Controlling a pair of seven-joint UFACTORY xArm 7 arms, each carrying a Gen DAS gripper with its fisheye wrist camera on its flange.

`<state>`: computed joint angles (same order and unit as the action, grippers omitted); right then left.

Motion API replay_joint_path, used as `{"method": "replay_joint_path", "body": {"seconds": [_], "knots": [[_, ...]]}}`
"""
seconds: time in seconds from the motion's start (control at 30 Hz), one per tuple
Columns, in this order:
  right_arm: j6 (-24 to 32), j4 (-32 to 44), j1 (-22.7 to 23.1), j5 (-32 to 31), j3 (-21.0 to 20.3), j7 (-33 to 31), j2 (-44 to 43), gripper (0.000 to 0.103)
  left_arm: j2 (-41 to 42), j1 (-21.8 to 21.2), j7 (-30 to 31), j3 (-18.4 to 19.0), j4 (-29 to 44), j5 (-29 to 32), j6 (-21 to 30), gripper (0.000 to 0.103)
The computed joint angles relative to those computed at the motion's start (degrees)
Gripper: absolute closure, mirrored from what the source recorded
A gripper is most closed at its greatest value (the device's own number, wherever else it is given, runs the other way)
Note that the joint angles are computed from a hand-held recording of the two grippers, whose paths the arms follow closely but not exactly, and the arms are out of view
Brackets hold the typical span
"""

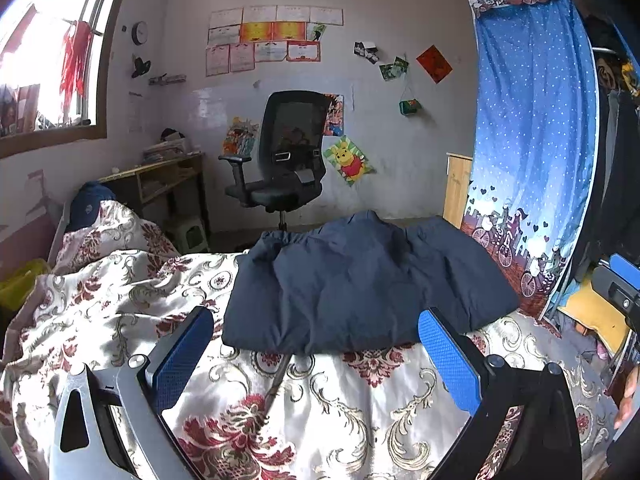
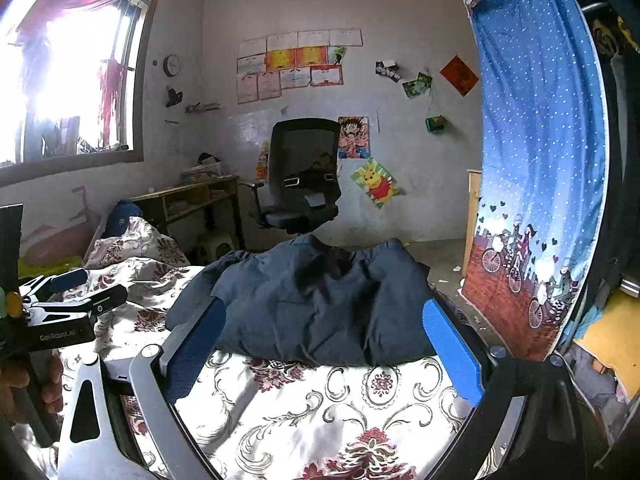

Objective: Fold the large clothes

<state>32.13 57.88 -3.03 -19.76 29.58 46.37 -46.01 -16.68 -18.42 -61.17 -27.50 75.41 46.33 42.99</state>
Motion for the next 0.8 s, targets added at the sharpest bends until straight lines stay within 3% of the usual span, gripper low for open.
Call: {"method": "replay_joint_path", "body": {"seconds": [0.5,0.8], "knots": [[-2.30,-8.55,2.39,0.68,0.22,0.91,-4.33,0.001,-4.46,1.01,-1.97,-1.49,-7.75,-0.81,-0.15,0.000],[-4.14,-10.93,1.32,-0.63,1.91,1.07,-5.61,0.001,-5.95,2.48,-3.59,-2.69,-10.65,-1.54,-1.20,0.000]]}}
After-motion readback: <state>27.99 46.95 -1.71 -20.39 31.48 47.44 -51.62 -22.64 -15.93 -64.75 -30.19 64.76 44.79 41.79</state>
